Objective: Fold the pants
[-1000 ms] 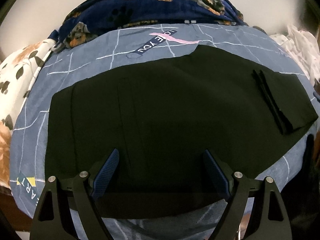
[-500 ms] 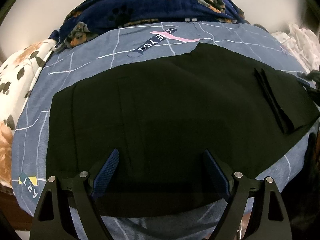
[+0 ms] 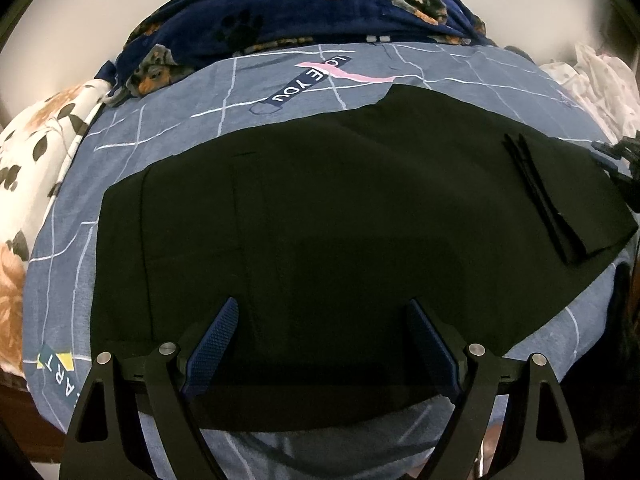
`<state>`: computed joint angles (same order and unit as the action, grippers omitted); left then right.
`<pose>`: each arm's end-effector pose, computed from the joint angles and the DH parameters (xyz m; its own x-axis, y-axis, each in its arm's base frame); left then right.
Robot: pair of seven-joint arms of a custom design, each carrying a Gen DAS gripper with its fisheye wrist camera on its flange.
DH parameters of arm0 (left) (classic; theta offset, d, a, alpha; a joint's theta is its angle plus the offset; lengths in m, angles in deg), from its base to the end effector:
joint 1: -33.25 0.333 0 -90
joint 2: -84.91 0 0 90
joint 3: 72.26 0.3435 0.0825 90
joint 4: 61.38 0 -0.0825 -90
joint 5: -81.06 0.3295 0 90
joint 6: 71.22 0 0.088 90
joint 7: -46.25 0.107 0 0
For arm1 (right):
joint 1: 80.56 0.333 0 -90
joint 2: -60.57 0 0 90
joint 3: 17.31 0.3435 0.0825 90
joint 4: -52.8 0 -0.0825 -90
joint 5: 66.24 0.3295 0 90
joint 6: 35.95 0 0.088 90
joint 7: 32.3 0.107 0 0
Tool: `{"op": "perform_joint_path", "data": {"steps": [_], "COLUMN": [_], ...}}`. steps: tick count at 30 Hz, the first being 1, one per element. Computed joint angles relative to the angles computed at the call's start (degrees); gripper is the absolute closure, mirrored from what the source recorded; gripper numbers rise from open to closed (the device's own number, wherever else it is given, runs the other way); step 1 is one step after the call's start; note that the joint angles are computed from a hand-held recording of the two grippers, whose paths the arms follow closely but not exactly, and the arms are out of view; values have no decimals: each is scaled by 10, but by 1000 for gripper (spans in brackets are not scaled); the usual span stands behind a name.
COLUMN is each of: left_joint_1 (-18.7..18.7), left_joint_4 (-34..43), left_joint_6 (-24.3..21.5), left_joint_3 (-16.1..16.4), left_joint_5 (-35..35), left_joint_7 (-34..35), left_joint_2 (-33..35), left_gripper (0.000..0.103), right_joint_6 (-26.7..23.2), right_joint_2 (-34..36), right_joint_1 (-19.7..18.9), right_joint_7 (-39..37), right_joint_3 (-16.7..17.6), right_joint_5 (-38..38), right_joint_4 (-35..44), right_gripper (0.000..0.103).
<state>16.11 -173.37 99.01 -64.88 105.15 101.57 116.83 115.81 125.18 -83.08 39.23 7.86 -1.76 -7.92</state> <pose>0.6177 -0.1451 0.3034 0.0110 -0.9991 -0.0401 -0.8800 0.0093 -0.4748 0.7728 0.1323 0.2420 -0.2196 -0.3799 -0.8986 -0.8252 0.5636 -0.0366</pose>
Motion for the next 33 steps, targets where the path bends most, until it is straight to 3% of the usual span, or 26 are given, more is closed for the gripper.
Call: {"op": "perform_joint_path", "data": {"steps": [2,5,9,11,13,16,20,22,24,33], "left_joint_1": [-1,2,2,0,0,1,-1,-1,0,18], "left_joint_4": [0,-3,-1,-2,-3,-4,-8,-10,-12,-24], "left_joint_6": [1,7,5,7,6,6,18,21,23,39], "left_joint_3": [0,-3,-6,-5,-6,-8,-7,-8,-10,-32], "left_joint_5": [0,-4,-9,-9,-10,-12,-15,-18,-20,-49], "left_joint_7": [-1,2,8,10,14,17,17,20,24,57], "left_joint_2": [0,0,1,0,-1,-3,-8,-9,-11,-19], "left_gripper": [17,17,17,17,17,17,17,17,17,17], "right_joint_6": [30,35,7,5,2,-9,-86,-139,-157,-128], "right_joint_2": [-29,-75,-131,-151,-153,-166,-182,-169,-163,-143], "right_joint_1": [-24,-67,-94,-69,-60,-58,-48,-38,-15,79], "right_joint_7": [-74,-201,-288,-253,-247,-275,-294,-262,-225,-167], "right_joint_3": [32,73,79,42,26,24,32,40,34,-25], "right_joint_5": [41,127,186,152,165,213,236,245,243,301], "right_joint_4": [-54,-142,-246,-274,-281,-282,-285,-285,-291,-253], "right_gripper": [82,79,77,80,85,78,65,64,63,60]}}
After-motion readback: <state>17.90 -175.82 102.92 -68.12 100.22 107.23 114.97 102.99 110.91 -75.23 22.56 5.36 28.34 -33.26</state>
